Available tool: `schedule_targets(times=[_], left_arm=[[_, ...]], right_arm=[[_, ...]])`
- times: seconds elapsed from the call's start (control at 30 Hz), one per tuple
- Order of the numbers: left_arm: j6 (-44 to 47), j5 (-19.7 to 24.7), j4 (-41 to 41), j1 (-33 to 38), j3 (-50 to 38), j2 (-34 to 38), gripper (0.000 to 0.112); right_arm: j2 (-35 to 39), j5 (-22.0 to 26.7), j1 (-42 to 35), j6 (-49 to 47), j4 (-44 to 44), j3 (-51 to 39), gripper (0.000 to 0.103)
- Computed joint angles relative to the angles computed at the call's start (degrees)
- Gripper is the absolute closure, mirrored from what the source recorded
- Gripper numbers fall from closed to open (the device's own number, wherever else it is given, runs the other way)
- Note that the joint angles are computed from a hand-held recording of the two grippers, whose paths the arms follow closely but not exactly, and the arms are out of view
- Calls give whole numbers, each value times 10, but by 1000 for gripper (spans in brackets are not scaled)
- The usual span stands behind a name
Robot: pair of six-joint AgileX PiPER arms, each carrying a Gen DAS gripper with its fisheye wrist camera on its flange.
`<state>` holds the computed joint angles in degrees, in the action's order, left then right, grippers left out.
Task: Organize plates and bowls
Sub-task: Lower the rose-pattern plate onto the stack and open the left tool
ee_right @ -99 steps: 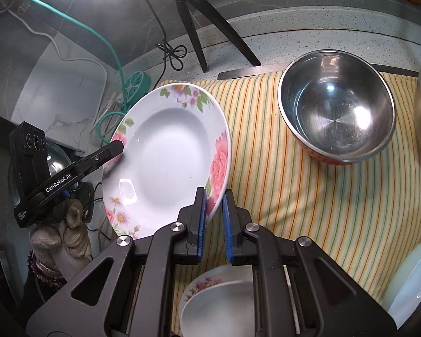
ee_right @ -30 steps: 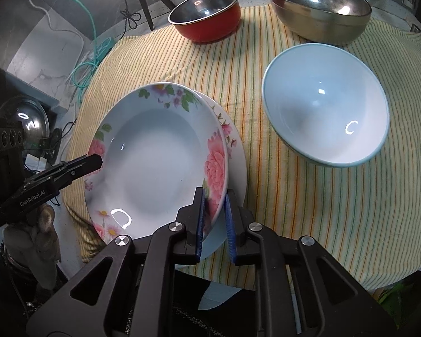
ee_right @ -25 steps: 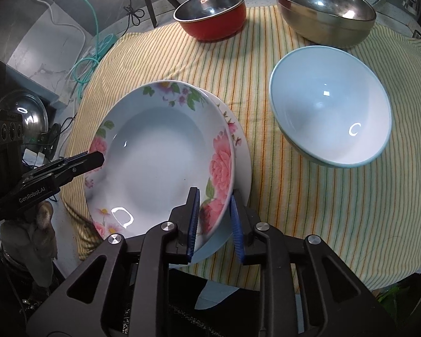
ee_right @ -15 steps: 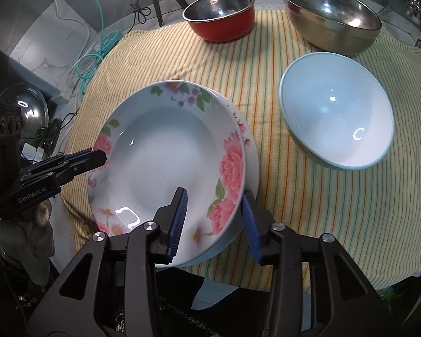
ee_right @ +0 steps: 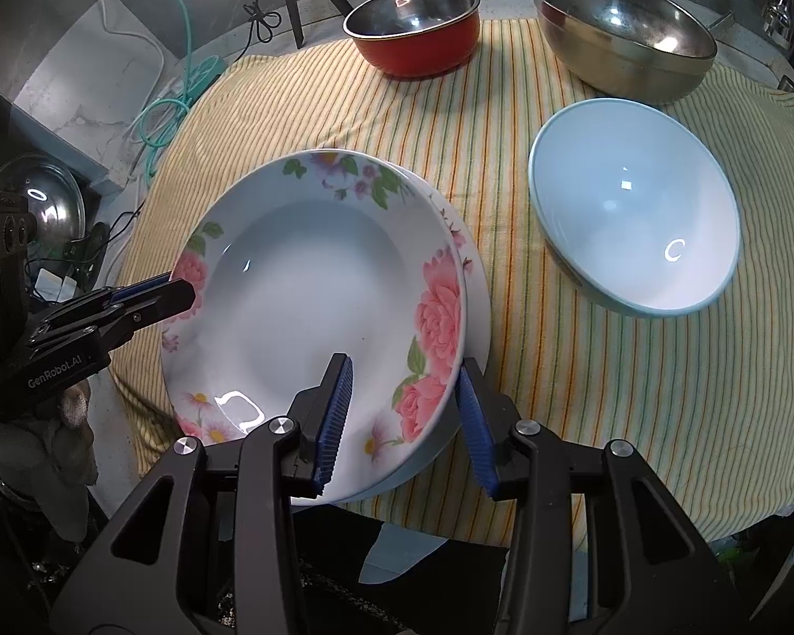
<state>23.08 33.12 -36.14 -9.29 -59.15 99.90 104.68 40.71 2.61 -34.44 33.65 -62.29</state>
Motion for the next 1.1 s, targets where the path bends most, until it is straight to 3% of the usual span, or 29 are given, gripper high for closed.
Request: schedule_targets(times=[0.43, 1.1], left_arm=[[-72, -28, 112, -32, -4, -18, 91], [-63, -2, 70, -1, -37, -13, 91]], right_arm=[[-1, -7, 4, 11, -6, 2, 60], [-34, -13, 0, -3, -2, 5, 56]])
